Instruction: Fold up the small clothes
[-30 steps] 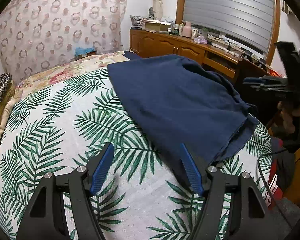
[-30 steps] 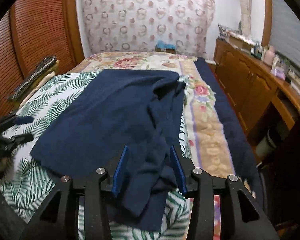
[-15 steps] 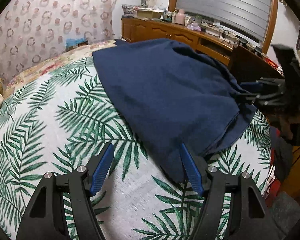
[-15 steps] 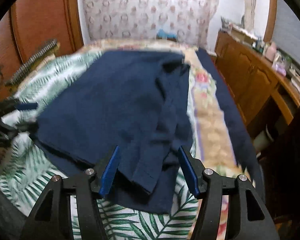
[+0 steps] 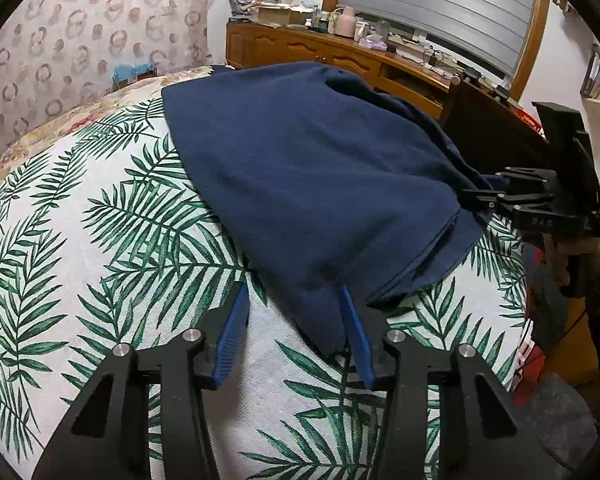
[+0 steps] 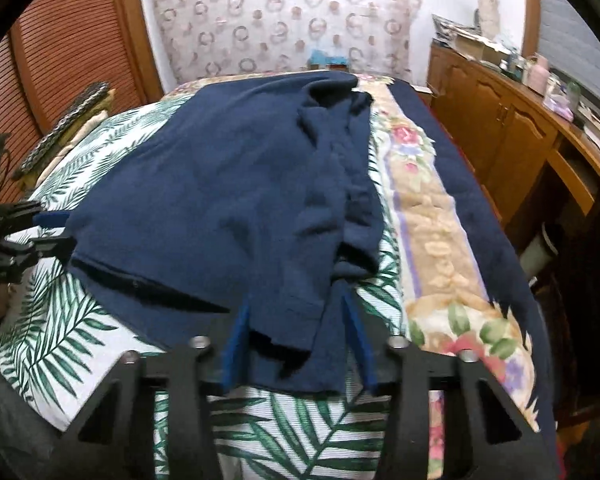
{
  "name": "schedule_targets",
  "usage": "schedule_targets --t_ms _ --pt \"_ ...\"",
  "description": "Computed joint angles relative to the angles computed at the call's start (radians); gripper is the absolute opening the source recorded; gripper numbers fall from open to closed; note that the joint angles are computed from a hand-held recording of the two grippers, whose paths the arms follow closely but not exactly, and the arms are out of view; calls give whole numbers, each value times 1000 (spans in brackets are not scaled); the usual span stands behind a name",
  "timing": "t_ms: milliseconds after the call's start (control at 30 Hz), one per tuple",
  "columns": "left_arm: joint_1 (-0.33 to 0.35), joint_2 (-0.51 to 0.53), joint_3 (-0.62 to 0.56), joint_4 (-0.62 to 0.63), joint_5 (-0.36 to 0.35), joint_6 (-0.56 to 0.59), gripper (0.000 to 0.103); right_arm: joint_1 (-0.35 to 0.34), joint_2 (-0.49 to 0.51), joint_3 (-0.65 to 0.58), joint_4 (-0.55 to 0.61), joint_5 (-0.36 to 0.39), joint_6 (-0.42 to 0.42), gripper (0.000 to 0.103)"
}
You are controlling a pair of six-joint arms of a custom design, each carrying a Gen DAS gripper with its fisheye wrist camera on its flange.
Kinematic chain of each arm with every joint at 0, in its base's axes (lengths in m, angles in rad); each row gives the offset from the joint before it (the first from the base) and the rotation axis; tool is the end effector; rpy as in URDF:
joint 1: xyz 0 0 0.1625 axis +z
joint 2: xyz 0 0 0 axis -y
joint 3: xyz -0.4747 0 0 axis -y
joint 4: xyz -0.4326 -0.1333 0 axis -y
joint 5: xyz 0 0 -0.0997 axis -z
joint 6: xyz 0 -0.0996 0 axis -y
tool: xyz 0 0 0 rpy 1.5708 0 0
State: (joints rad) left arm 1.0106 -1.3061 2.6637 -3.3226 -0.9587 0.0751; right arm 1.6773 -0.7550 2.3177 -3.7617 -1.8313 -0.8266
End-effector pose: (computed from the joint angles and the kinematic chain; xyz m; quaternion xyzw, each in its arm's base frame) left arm -0.0188 -0.3885 0.1609 0.2360 0.9067 -0.2522 0.2420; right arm 0.1587 -0.4722 0.0359 0.3883 -0.8603 0.2432 0.2235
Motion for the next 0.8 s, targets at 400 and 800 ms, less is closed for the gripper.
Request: schedule_targets --t_ms 400,800 --pt "-39 -106 -23 46 -38 1 7 -65 -103 44 45 241 -48 8" --pt "69 -35 -308 55 -8 176 7 47 -66 -190 139 256 -19 8"
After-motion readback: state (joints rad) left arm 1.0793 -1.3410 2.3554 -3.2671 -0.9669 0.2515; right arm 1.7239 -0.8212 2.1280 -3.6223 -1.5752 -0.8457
